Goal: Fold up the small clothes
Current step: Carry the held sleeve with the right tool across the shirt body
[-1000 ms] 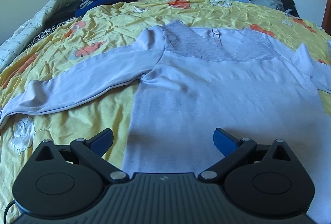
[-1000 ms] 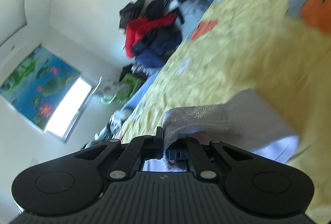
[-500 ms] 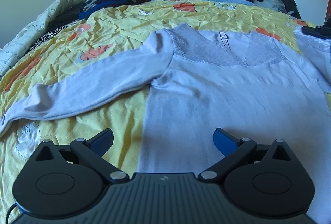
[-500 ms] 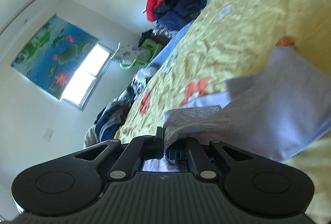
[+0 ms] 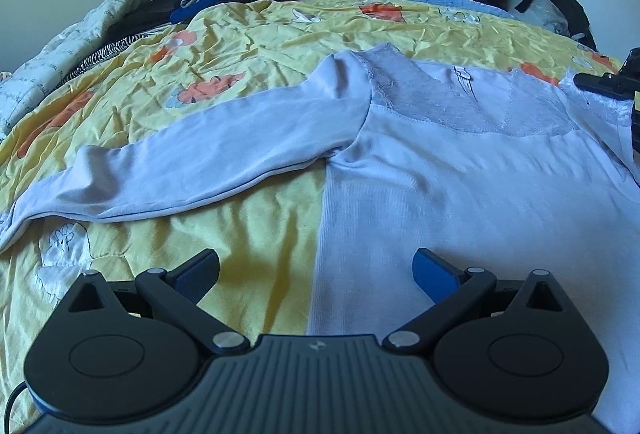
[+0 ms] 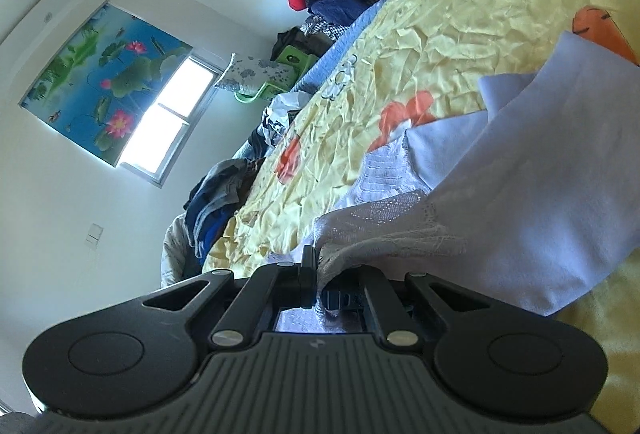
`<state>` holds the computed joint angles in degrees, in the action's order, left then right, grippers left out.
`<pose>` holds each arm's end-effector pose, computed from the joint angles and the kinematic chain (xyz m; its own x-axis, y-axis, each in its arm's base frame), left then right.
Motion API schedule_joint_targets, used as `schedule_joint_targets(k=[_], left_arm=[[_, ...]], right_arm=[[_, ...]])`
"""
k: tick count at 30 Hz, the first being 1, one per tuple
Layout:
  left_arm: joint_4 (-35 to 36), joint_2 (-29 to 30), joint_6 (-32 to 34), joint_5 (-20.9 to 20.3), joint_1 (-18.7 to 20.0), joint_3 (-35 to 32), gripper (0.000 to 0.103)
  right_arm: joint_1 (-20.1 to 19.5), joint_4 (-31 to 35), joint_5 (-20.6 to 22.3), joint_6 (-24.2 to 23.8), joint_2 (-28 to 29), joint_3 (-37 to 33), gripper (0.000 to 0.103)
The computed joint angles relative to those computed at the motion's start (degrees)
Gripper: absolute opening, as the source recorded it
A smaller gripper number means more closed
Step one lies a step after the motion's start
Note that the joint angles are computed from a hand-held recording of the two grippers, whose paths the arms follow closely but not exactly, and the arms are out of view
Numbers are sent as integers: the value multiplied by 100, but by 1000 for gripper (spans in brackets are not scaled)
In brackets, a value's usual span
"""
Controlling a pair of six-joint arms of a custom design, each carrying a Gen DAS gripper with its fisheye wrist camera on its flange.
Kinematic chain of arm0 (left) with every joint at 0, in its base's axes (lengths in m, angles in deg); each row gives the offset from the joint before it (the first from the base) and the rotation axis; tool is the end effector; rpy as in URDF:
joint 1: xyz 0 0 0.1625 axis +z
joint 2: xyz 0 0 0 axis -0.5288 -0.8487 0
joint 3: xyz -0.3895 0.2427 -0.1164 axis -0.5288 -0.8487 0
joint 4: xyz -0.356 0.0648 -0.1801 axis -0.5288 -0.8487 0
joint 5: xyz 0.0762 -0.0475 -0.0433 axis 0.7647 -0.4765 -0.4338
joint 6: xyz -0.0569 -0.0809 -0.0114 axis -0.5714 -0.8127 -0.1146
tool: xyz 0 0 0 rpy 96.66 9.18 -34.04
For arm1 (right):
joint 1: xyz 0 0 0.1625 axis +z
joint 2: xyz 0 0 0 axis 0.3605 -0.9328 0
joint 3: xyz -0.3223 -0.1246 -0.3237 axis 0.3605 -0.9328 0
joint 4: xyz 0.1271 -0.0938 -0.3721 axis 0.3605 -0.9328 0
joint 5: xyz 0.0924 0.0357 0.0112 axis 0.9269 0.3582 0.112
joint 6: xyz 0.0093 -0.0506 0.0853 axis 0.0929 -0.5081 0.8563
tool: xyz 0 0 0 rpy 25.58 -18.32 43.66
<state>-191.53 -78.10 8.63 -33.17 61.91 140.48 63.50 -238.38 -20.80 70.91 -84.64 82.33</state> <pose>-0.1283 -0.3313 0.1244 -0.6607 -0.1661 -0.7320 0.4371 0.7077 -0.5551 0.1099 -0.4351 0.1247 -0.9834 0.0160 -0.1809 0.1562 0.5829 -0.7974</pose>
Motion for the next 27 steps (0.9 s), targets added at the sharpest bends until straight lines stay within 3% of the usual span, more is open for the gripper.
schedule_joint_targets(k=[10,27], left_arm=[[-133,-48,73,29,59,52,103],[-35,-433,-58,231,262,210,103]], right_arm=[[171,101,-271,126,125,-216,7],[844,707,-743,5,446,-811,7]])
